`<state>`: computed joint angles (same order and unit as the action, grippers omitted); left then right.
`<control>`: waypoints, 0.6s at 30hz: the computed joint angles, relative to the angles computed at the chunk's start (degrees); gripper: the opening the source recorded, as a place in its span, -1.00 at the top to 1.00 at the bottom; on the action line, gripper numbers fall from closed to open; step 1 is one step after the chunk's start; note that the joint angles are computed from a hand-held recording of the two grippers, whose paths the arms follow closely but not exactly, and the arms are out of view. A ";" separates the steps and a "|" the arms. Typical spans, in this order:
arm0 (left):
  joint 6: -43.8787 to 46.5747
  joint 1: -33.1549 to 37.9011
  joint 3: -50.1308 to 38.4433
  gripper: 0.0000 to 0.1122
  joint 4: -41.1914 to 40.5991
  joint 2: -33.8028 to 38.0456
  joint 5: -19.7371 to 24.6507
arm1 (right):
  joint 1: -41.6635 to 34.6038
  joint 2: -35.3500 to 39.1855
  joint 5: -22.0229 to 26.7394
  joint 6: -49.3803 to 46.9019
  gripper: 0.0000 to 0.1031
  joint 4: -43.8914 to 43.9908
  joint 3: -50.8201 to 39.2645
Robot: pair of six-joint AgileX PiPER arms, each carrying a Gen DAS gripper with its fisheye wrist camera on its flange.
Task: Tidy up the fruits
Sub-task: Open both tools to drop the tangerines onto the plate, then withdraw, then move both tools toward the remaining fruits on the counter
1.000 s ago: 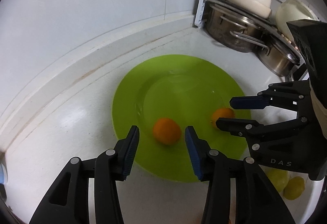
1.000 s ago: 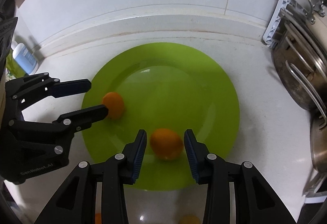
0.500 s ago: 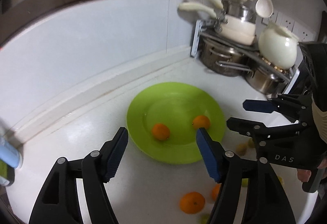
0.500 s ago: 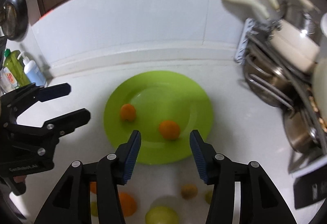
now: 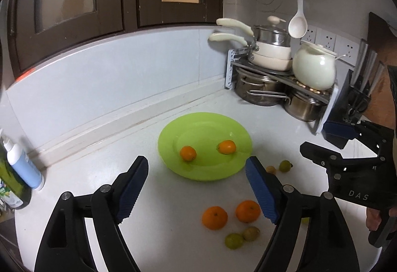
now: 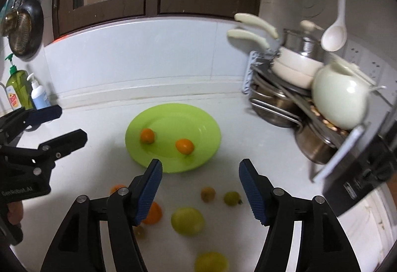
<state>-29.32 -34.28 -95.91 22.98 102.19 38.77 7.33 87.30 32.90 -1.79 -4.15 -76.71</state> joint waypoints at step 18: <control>-18.04 -7.25 18.41 -0.59 14.72 -10.44 -3.94 | 3.41 -15.99 -2.81 26.41 -0.37 -19.28 19.43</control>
<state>-47.36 -41.53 -77.50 37.70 91.75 34.83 10.74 71.31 30.09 24.62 -23.43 -57.28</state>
